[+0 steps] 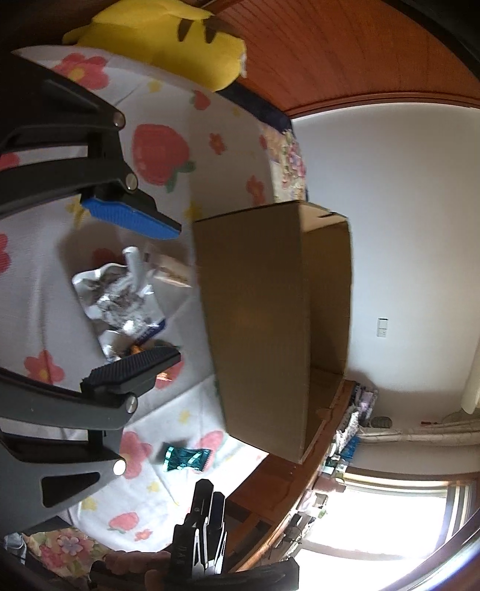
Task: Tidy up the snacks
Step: 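Move the left gripper to the silver foil pouch while the right moves to the teal candy, then grasp the silver foil pouch with the left gripper while the right grasps the teal candy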
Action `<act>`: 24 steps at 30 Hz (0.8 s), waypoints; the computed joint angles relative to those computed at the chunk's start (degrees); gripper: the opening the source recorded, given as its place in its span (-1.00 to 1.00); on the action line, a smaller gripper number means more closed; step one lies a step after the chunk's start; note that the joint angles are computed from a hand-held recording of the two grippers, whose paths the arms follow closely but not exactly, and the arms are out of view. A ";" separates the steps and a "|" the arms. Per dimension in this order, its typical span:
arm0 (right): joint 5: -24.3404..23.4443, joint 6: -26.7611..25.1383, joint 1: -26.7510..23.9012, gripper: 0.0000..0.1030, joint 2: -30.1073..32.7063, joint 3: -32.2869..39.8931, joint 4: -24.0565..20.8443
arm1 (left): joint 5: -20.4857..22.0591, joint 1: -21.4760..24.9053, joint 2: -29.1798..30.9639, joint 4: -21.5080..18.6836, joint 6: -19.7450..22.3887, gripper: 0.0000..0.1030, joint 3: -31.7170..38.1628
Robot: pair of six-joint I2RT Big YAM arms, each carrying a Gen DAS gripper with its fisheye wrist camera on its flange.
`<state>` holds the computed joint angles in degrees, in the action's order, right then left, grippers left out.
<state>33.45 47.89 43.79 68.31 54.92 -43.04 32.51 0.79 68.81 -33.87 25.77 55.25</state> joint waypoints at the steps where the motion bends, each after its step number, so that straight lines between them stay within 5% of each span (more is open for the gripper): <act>1: -0.81 0.07 -0.31 0.26 0.18 -0.35 0.59 | -0.40 -0.05 0.22 -0.23 0.00 0.20 -0.22; 15: -8.47 0.27 -3.30 0.25 3.42 -2.31 6.14 | -3.52 -0.73 3.09 -1.82 -0.42 0.23 -1.12; 20: -9.34 -1.57 -4.21 -0.17 5.59 -1.19 6.45 | -3.42 -0.70 3.94 -2.71 -1.10 0.29 -0.58; 24: -6.61 -2.17 -3.43 -0.27 6.31 -0.84 5.32 | -4.28 -1.09 4.76 -2.76 -1.24 0.32 -0.07</act>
